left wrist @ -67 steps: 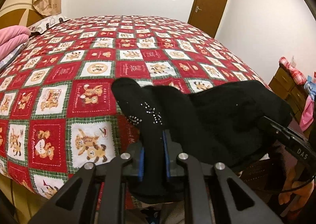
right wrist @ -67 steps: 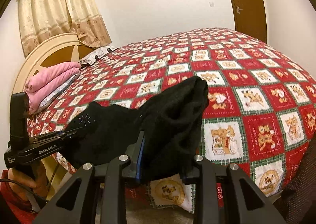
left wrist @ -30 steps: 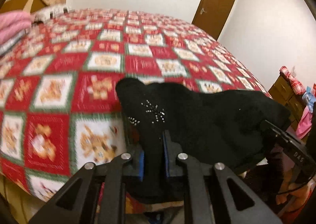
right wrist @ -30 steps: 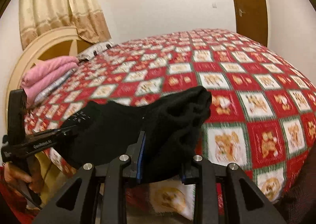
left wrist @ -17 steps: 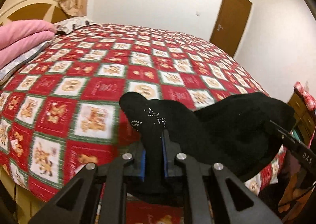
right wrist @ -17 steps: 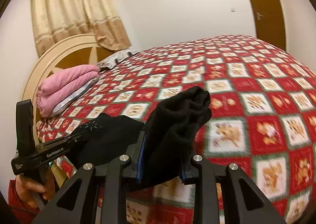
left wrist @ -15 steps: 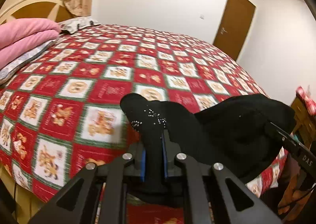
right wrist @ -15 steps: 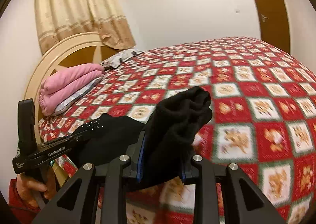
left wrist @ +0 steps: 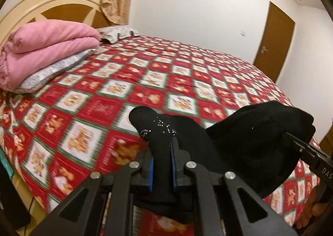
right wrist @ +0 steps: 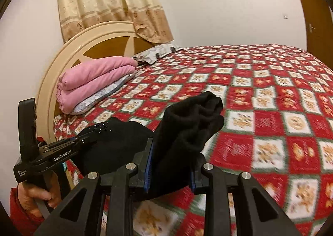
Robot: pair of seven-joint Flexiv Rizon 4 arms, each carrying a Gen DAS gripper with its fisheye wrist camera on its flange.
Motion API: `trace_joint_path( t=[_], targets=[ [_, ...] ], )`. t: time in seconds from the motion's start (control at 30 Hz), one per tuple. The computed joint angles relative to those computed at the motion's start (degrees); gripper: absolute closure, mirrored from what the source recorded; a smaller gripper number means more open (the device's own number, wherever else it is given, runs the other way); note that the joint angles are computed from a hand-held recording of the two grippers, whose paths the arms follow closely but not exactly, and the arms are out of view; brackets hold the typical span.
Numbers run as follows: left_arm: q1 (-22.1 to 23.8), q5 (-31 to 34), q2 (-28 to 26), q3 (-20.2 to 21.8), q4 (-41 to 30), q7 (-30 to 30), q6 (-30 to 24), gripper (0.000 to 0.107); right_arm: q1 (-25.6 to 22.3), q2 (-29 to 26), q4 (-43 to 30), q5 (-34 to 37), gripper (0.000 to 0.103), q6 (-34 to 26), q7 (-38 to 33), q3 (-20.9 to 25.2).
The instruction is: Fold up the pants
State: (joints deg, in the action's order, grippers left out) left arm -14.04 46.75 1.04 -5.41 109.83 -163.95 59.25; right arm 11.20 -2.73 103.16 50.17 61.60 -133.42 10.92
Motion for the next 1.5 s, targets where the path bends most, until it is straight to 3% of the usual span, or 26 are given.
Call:
trace_joint_path(
  t=[0.37,0.5,0.67,0.77,1.0,1.17,1.3,1.37,1.43,1.5],
  targets=[
    [4.0,5.7,1.9,0.7,-2.5,-1.1,-5.2,0.093,1.3,-9.1,-11.7,2.2,0.075,4.0,-3.6,4.6],
    [4.5,8.2,-0.1,0.6,-4.5,-1.2,-8.4,0.093,2.5,-14.0,-14.2,-2.5,0.075,6.8,-1.7,5.7],
    [4.8,1.9,-4.8,3.3,-3.5,2.3,-4.1,0.094,4.6,-19.3,-12.6,-13.1,0.075,8.6,7.7,3.8],
    [3.8,0.2,-6.7,4.7,-2.9,3.0,-4.1,0.094,2.8,-21.2,-12.4,-15.3,0.075,8.4,9.6,4.7],
    [4.4,-6.1,-7.1,7.4,1.9,6.6,2.7,0.092,1.0,-22.4,-9.9,-23.4,0.075,9.2,12.9,7.0],
    [5.2,-9.3,-6.4,8.3,4.8,10.4,6.8,0.079,-3.4,-23.6,-11.4,-22.9,0.074,5.7,13.6,10.8],
    [5.6,-10.6,-5.2,8.7,7.7,9.4,9.3,0.069,-4.5,-23.7,-11.5,-21.7,0.071,4.8,13.0,11.6],
    [5.0,-6.9,-4.8,8.8,7.5,5.2,7.9,0.049,-4.6,-23.6,-11.6,-21.4,0.066,4.2,13.3,11.5],
    [4.4,-2.5,-4.3,8.4,6.6,0.0,3.9,0.03,-4.0,-23.5,-11.4,-22.0,0.045,3.8,15.4,10.3],
    [4.9,-1.4,-4.2,8.2,7.0,-2.2,3.7,0.021,-6.8,-23.8,-12.8,-18.8,0.042,0.7,14.2,12.0]
  ],
)
